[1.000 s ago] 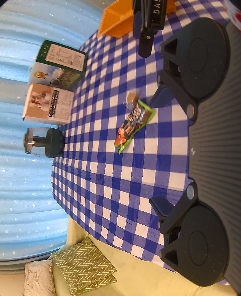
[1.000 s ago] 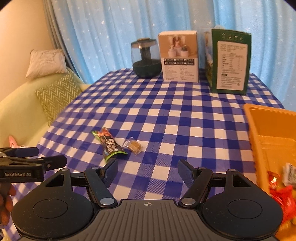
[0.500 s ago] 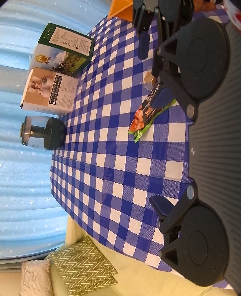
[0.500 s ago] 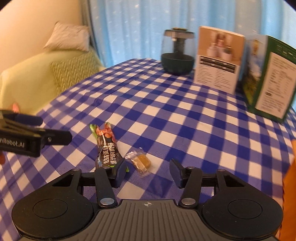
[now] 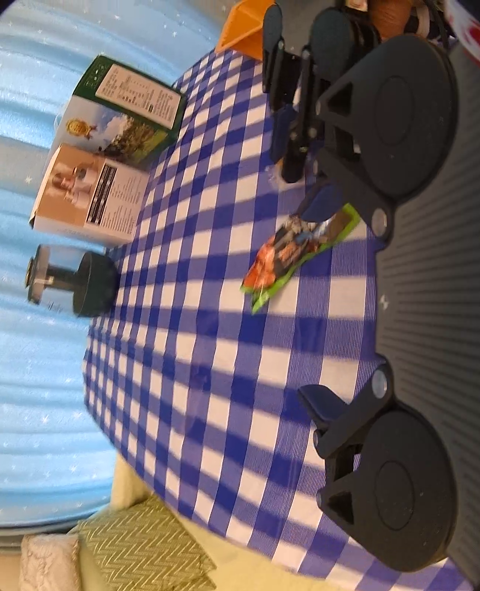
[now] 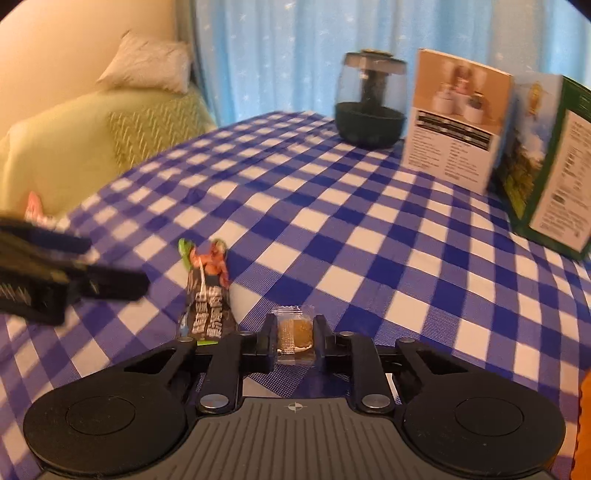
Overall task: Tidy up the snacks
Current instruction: 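Grasp the small brown candy with the right tool while the left tool grasps the green-and-brown snack bar, then carry the snack bar and brown candy over the orange tray with both tools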
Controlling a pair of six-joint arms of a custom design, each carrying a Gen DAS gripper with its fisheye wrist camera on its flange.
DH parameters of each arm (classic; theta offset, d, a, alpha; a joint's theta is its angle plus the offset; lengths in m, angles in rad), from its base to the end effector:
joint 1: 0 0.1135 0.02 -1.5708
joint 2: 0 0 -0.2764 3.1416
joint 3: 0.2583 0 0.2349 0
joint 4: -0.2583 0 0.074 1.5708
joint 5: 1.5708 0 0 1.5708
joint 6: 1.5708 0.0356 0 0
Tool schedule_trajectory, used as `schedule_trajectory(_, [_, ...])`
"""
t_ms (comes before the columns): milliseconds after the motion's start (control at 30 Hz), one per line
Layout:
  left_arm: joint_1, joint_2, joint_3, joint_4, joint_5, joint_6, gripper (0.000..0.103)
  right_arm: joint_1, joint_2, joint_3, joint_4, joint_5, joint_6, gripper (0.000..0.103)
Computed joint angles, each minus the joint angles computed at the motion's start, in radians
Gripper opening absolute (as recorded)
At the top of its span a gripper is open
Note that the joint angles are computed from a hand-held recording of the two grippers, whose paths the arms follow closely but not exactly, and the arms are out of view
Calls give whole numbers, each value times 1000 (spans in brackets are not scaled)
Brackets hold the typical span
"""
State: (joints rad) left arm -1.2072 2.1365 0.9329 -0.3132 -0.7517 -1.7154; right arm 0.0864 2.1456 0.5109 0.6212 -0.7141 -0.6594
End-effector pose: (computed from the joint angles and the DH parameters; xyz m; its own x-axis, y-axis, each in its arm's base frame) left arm 0.1334 -0.2821 0.0566 -0.6115 -0.4257 -0.6670 -0.4479 0.8811 -0.1517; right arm 0.2660 0.0464 0.0294 -0.4169 -0.5008 -0.7585 -0.8423 0.5266 0.1153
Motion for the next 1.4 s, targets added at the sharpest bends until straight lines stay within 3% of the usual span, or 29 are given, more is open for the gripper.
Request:
schedule_trajectory(133, [28,23,12,92,-6,79,91,-64,-78,9,-80,-12,60,21])
schedule_trajectory(267, [61,53,33,160,-9,125,82,-133,-129,21,-155,-28,85,21])
schedule_trajectory(533, [123,145,141,113,-12,163,64,-181,-115,55,-205,-26,86,21])
schedule_trajectory(600, [132,157,146,121,2,187,53,-179,-109,60,-211,-25,86,21])
schedule_trajectory(733, [123,169,154,105,-12,218,44,-172,-104,62,-223,-31,82,20])
schedule_trajectory(867, [110,159,157,89,-9,237,28,-169,-103,59,-223,-37,78,20])
schedule_trajectory(1100, [107,156,154,101,-6,263,28,-176,-102,68,-232,-49,85,20])
schedule_trajectory(1267, [109,185,194,30,-15,235,32,-177,-100,70,-236,-50,88,20])
schedule_trajectory(1400, [106,182,189,27,-18,226,29,-180,-107,68,-234,-56,98,20])
